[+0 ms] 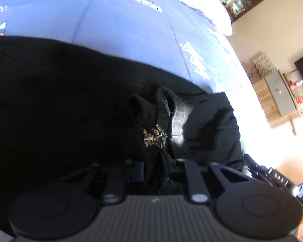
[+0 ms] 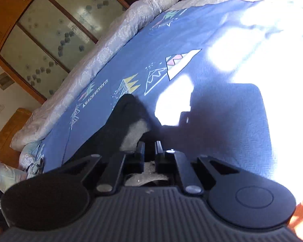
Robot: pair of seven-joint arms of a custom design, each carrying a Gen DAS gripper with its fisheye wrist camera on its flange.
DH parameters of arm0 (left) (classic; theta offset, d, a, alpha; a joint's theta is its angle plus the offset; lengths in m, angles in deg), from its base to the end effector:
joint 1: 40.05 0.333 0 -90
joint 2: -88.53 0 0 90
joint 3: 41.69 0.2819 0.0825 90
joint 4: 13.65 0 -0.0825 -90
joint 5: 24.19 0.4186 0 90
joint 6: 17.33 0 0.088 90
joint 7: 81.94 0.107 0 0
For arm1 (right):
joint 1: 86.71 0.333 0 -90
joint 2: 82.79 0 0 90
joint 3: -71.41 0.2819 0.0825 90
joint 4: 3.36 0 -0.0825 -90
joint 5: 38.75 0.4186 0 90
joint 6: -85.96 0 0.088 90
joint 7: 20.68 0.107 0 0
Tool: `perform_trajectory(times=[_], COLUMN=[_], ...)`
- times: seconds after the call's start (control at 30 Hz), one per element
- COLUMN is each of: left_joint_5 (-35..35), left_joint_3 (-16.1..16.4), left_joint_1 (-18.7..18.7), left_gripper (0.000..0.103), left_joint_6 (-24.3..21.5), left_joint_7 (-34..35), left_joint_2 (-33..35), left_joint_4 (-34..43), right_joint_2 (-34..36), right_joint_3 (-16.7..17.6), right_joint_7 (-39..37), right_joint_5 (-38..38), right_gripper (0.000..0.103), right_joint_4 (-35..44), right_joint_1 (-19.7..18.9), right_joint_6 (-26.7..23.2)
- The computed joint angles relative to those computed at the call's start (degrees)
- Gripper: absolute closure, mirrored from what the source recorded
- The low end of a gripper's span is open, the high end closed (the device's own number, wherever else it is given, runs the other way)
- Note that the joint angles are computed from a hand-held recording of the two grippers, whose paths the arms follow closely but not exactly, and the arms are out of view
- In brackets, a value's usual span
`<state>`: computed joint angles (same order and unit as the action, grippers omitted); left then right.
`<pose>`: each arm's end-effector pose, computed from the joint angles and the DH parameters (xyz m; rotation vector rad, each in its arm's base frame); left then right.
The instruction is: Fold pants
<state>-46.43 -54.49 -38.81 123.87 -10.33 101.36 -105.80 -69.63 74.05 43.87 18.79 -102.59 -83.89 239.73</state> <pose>0.6904 -0.1268 0.5301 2.4085 -1.6566 1.1151 0.6937 0.0372 0.4698 -1.3451 1.6950 -0.1189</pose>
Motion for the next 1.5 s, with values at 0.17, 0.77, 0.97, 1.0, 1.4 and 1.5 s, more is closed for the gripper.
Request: perform_trajectory(times=[0.17,0.77,0.97,1.0,1.4,1.5], left_joint_5=[7.96,13.44,18.9,19.38,10.67,16.27], left_joint_3=[1.84,2.82,1.69,1.46,1.66,3.16], left_joint_1=[-1.26,-1.25,-2.96,-2.86,1.18,0.0], left_gripper=[0.088,0.03,0.064,0.073,0.075,0.074], left_joint_6=[6.14,-3.37,-11.97,-12.5,-1.63,-5.33], left_joint_7=[-0.81,-4.88,-8.19,-7.89,-9.69,-13.15], left_joint_2=[-6.06,3.07,13.59,13.94,0.5,3.61], left_joint_4=[-6.5,9.41,22.0,22.4,4.68,7.57], right_joint_2=[-6.23,-6.93,-4.41,-4.06,-2.3,-2.55], right_joint_3=[0.55,-1.63,-0.82,-0.71,-0.92,-1.94], right_joint_7=[-11.88,-27.59,-30.78,-31.05,-29.96,-22.12], right_joint_5=[8.27,0.08,-5.17,-6.16,-16.75,-23.15], right_gripper=[0.092,0.068,0.068,0.067,0.091,0.093], right_joint_4=[-4.03,-7.96,-6.6,-6.45,-5.38,-6.06], right_joint_1=[-0.73,2.35,3.2,3.38,5.7,6.98], right_joint_6=[-5.0,3.49,4.26,4.69,5.86,5.3])
